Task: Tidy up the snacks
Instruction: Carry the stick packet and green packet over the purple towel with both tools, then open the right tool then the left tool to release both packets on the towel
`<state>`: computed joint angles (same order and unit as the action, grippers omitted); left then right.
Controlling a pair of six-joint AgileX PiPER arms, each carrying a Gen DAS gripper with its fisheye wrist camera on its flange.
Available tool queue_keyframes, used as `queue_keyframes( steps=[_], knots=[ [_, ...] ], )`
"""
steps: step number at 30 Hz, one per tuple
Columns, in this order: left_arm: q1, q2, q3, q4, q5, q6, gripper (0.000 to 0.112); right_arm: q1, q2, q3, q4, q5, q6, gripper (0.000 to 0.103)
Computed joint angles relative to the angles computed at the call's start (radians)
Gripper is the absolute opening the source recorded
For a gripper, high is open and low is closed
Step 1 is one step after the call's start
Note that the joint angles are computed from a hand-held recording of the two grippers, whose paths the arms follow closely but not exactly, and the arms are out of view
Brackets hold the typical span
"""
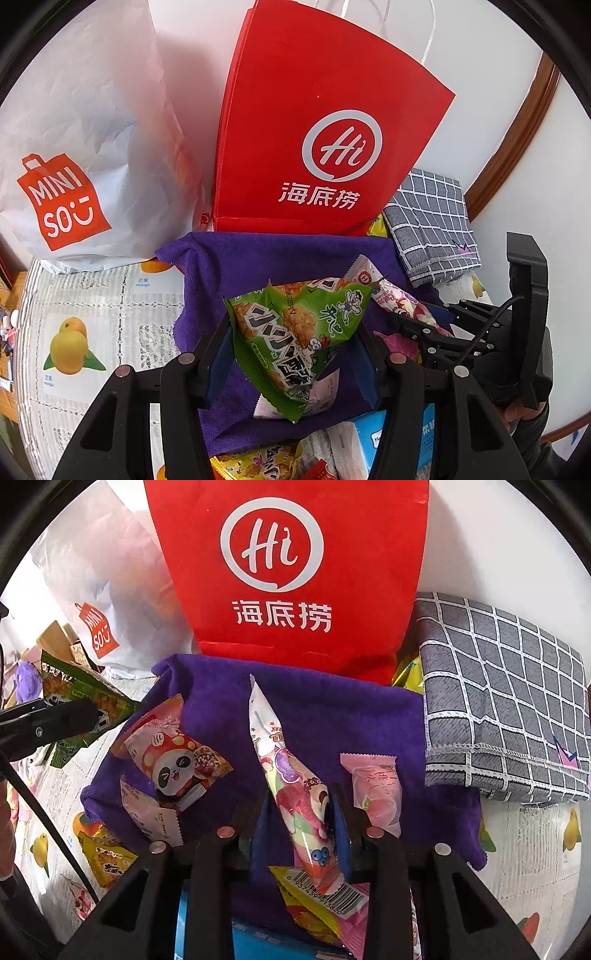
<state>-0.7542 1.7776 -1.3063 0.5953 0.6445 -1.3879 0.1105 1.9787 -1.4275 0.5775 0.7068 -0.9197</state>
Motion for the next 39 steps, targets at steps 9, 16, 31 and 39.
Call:
queue_keyframes(
  steps=[9,16,31,39],
  knots=[
    [-0.002,0.008,-0.013,-0.018,0.003,0.024,0.054,-0.007,-0.01,0.003,0.041,0.028,-0.05,0.045],
    [0.002,0.013,-0.016,-0.022,0.003,0.022,0.054,-0.038,-0.039,0.01,0.106,0.046,-0.107,0.051],
    [0.005,0.056,-0.038,-0.109,-0.042,0.086,0.054,-0.134,-0.079,-0.024,0.184,0.067,-0.119,0.051],
    [0.009,0.093,-0.077,-0.159,-0.005,0.127,0.054,-0.143,-0.087,-0.018,0.196,0.066,-0.132,0.051]
  ],
)
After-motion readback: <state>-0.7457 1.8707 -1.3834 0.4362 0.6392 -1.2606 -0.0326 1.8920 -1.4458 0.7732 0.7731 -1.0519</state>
